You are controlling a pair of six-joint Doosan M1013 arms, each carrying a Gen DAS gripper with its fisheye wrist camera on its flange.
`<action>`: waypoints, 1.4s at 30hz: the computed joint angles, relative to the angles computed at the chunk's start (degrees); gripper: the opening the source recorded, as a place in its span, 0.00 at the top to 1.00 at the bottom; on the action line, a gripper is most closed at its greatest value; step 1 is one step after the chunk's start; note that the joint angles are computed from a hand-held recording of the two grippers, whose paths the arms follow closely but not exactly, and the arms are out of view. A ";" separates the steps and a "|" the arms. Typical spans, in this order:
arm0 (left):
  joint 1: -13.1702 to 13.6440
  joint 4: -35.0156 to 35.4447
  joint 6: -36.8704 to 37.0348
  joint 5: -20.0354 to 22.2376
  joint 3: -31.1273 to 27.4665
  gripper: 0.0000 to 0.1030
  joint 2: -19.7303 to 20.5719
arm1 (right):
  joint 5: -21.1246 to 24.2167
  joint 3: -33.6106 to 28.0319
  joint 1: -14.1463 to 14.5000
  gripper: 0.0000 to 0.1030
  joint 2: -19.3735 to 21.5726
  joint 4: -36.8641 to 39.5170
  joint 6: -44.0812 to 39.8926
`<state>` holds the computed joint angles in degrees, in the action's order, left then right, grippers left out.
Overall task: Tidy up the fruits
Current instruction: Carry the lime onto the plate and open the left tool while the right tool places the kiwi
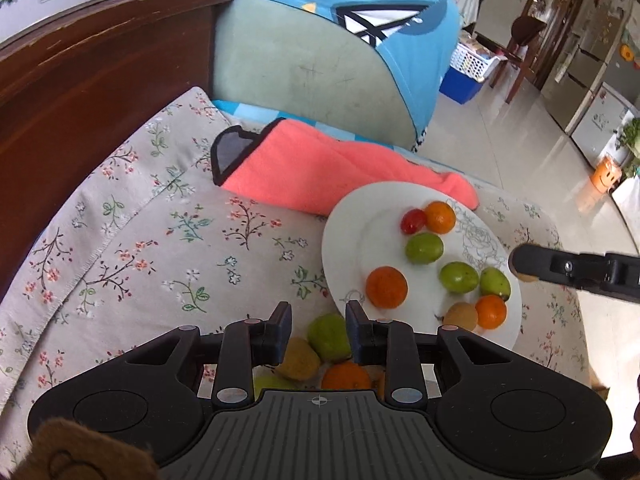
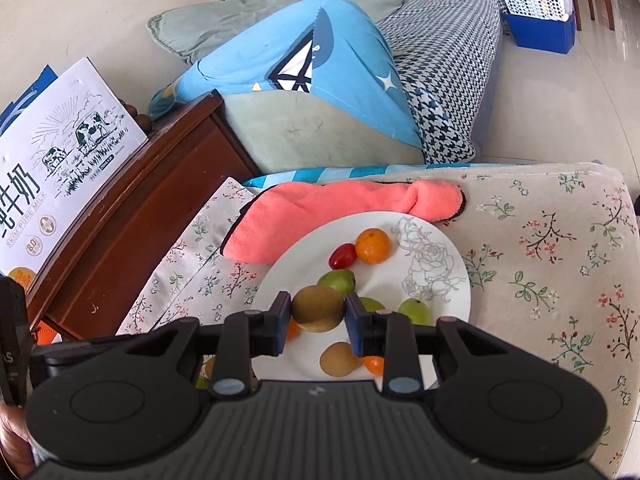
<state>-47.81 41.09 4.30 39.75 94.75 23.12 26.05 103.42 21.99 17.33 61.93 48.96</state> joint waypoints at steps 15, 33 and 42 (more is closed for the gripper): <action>0.37 -4.61 19.79 -1.28 -0.50 0.62 1.27 | -0.10 -0.58 0.12 0.71 0.45 -1.28 1.84; 0.55 -2.56 16.84 0.24 -0.85 0.72 2.34 | 1.12 -1.66 0.05 0.71 1.70 -2.31 5.32; 1.17 -0.69 9.85 0.47 -0.78 0.72 1.26 | 2.12 -2.30 -0.56 0.71 2.60 -2.13 7.82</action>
